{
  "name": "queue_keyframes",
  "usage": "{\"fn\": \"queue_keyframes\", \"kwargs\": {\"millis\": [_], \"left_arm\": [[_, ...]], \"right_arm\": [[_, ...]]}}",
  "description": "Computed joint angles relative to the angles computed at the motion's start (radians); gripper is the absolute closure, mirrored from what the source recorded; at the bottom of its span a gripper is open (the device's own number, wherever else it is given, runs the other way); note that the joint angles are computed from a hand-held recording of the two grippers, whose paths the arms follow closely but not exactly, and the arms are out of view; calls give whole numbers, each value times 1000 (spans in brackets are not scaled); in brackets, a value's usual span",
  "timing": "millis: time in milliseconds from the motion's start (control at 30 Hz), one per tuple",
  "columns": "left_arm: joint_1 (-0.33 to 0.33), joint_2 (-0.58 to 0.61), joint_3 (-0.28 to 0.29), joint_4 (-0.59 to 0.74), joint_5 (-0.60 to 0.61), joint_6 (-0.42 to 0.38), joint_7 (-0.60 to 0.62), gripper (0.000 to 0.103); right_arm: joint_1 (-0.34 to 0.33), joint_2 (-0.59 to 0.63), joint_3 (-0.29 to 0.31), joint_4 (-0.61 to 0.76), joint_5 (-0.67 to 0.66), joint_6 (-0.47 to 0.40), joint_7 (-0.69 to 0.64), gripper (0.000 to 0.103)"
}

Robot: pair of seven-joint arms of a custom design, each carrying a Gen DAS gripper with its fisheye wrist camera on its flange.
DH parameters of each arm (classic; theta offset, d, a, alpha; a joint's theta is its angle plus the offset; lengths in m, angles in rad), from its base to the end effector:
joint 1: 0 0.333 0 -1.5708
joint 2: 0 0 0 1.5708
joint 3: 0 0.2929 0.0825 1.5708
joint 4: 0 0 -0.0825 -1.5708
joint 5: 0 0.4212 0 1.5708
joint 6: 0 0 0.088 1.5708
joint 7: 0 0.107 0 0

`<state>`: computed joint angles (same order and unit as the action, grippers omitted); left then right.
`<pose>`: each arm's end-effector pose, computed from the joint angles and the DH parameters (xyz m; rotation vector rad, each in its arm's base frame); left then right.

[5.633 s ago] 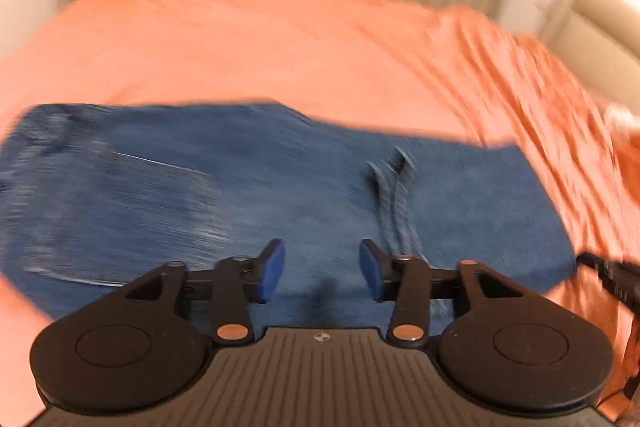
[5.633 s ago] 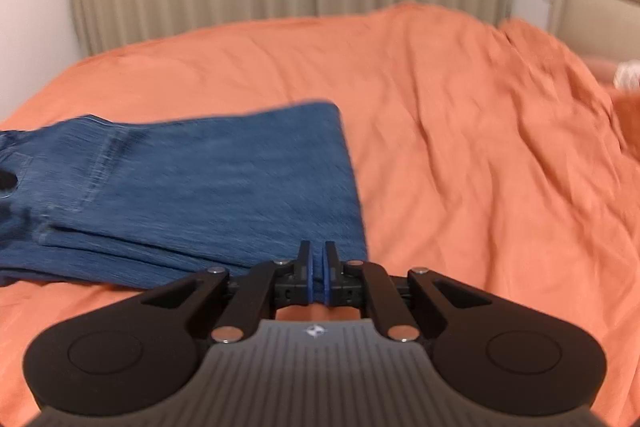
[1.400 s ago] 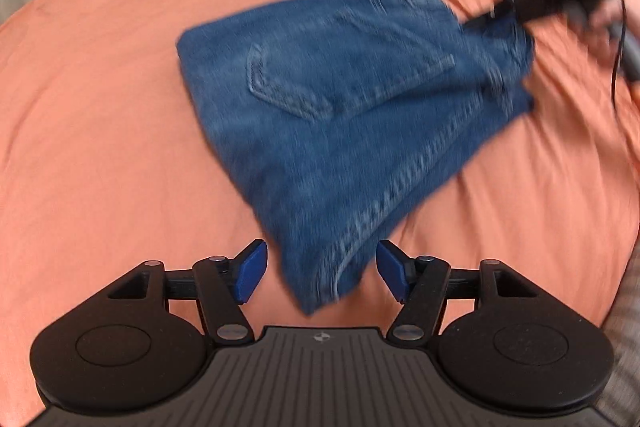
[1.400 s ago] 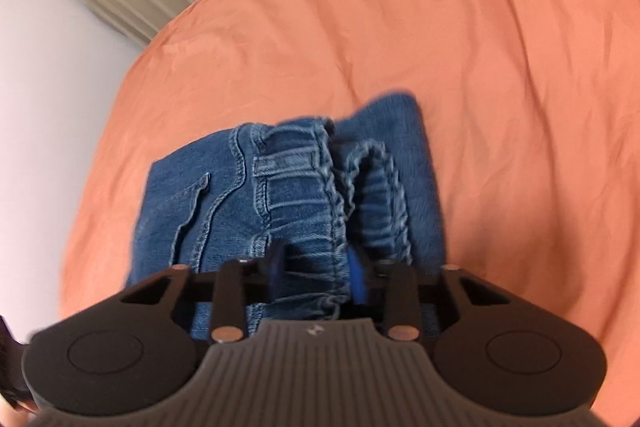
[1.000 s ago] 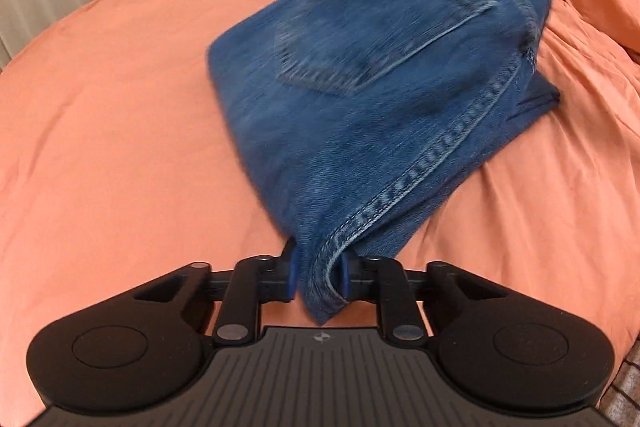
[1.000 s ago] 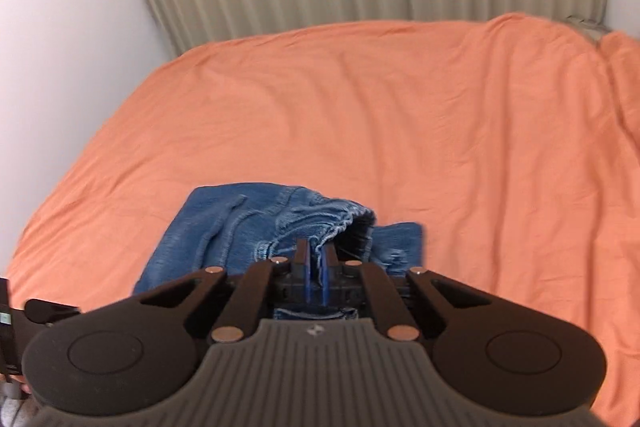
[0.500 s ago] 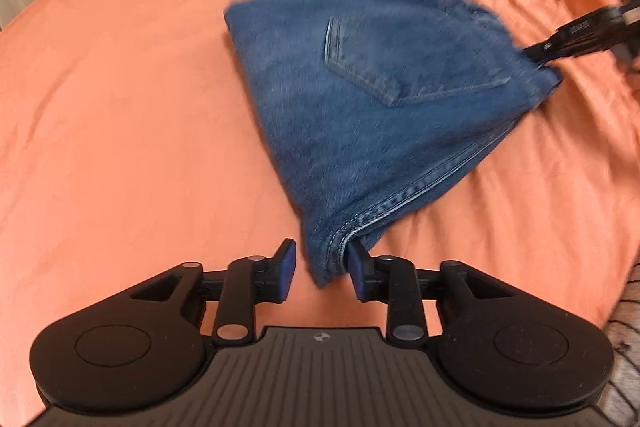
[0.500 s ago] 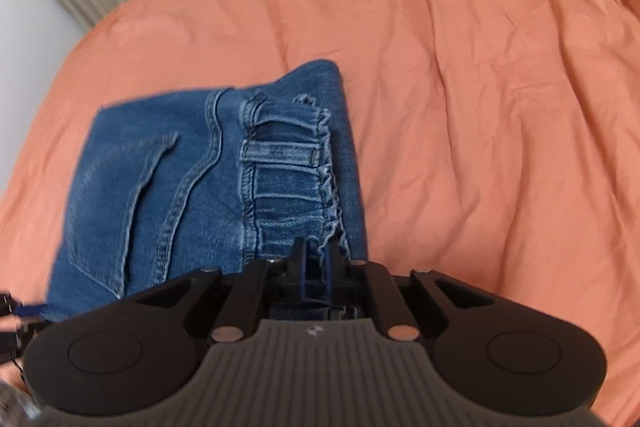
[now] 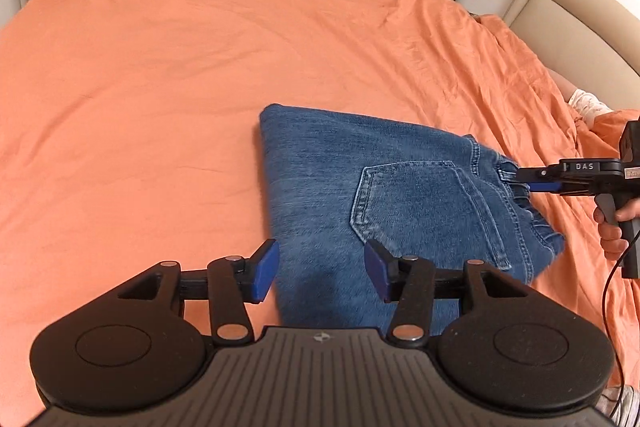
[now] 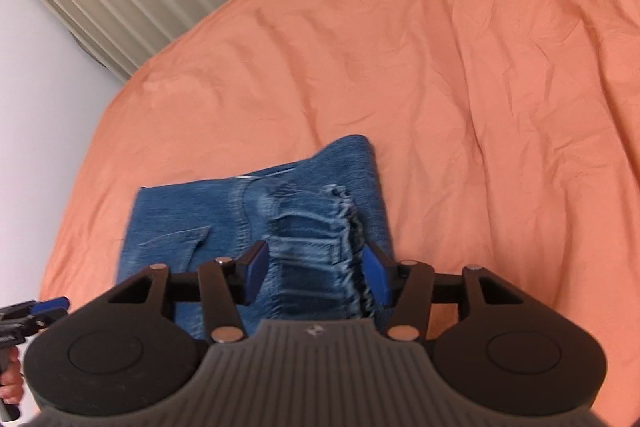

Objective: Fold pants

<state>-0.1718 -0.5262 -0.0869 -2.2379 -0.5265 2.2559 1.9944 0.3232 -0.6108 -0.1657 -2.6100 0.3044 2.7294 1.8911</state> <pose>0.4635 -0.1433 0.6063 -1.5012 2.4183 -1.0127 0.4513 0.0584 0.4930 -1.3087 1.9817 -0.1169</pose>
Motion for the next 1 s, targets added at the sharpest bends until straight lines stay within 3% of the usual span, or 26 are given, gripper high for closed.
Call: {"fn": "queue_keyframes", "kwargs": {"millis": [33,133,167,200,233,267,333,467,500,567,633,667,733,833,867,1000], "left_arm": [[-3,9,-5,-1,1,7,4,45],[-8,22,-24,-13,23,31,14,45],[-13,28,-27,-17,27,40,26,45],[-21,32,-27,-20,28,41,40,45],[-25,39,-30,-19,32,41,47,45],[-24,47,-38,-20,42,46,40,45],[-23,60,-52,-19,61,52,19,45],[-30,64,-54,-28,71,63,4,45],[-31,63,-53,-28,72,63,1,45],[-32,64,-51,-26,75,61,-3,45],[-31,68,-48,-21,75,57,-4,45],[-31,69,-47,-20,75,56,-5,45],[-27,73,-51,-19,81,61,-18,45],[-24,74,-52,-13,87,56,-32,45],[-23,72,-52,-12,92,54,-36,45],[-20,59,-54,-12,108,66,-45,45]], "right_arm": [[15,14,-12,2,14,16,-13,73],[87,34,-60,6,72,90,-97,75],[132,30,-95,5,104,124,-155,80],[180,23,-135,7,139,147,-213,93],[221,17,-171,15,171,159,-261,94],[231,18,-180,24,183,158,-284,95],[185,46,-140,51,161,132,-272,97],[62,99,-49,79,91,53,-204,96],[57,102,-53,75,102,43,-202,95],[93,88,-101,52,188,57,-243,87],[112,74,-125,25,259,100,-268,67],[116,70,-130,14,277,121,-279,64],[156,69,-172,7,330,136,-321,64],[327,86,-334,41,550,123,-502,64],[347,110,-348,58,588,109,-534,64],[266,198,-231,96,555,119,-467,76]]}}
